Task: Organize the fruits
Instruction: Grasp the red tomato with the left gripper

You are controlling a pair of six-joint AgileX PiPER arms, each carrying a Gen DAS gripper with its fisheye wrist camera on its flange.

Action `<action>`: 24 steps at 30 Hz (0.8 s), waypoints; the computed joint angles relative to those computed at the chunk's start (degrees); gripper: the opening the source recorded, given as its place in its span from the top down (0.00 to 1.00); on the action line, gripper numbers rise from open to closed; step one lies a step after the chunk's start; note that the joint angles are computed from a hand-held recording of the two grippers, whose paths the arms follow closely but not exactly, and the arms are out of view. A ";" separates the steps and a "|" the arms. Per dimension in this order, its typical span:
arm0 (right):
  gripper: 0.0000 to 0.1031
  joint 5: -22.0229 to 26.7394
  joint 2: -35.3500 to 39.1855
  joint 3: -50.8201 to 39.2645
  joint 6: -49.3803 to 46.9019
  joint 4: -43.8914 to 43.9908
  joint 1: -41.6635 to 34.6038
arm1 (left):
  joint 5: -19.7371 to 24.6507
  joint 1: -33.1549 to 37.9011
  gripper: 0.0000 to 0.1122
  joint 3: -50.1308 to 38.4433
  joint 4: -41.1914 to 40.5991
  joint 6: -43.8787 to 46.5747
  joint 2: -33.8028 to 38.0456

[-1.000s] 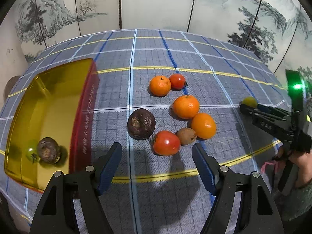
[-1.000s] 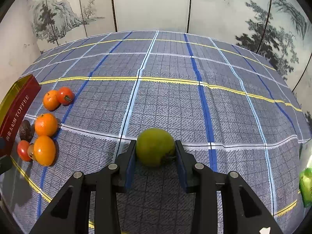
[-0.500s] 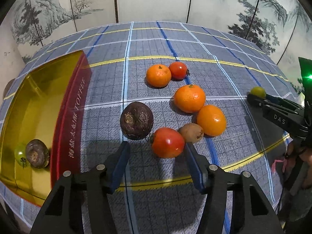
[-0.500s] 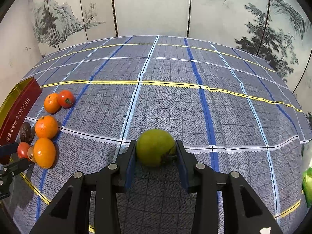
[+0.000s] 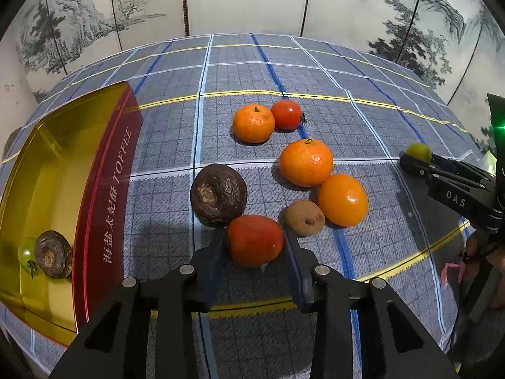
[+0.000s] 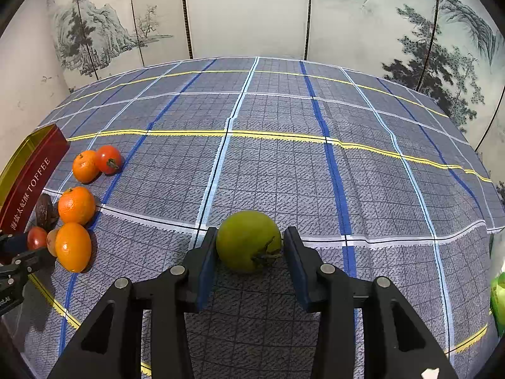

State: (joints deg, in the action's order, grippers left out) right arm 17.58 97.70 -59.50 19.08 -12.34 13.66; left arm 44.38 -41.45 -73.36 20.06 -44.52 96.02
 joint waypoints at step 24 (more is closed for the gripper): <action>0.59 0.29 0.21 -0.21 1.75 -1.85 0.35 | 2.90 -1.58 0.68 3.71 3.97 -3.37 -8.91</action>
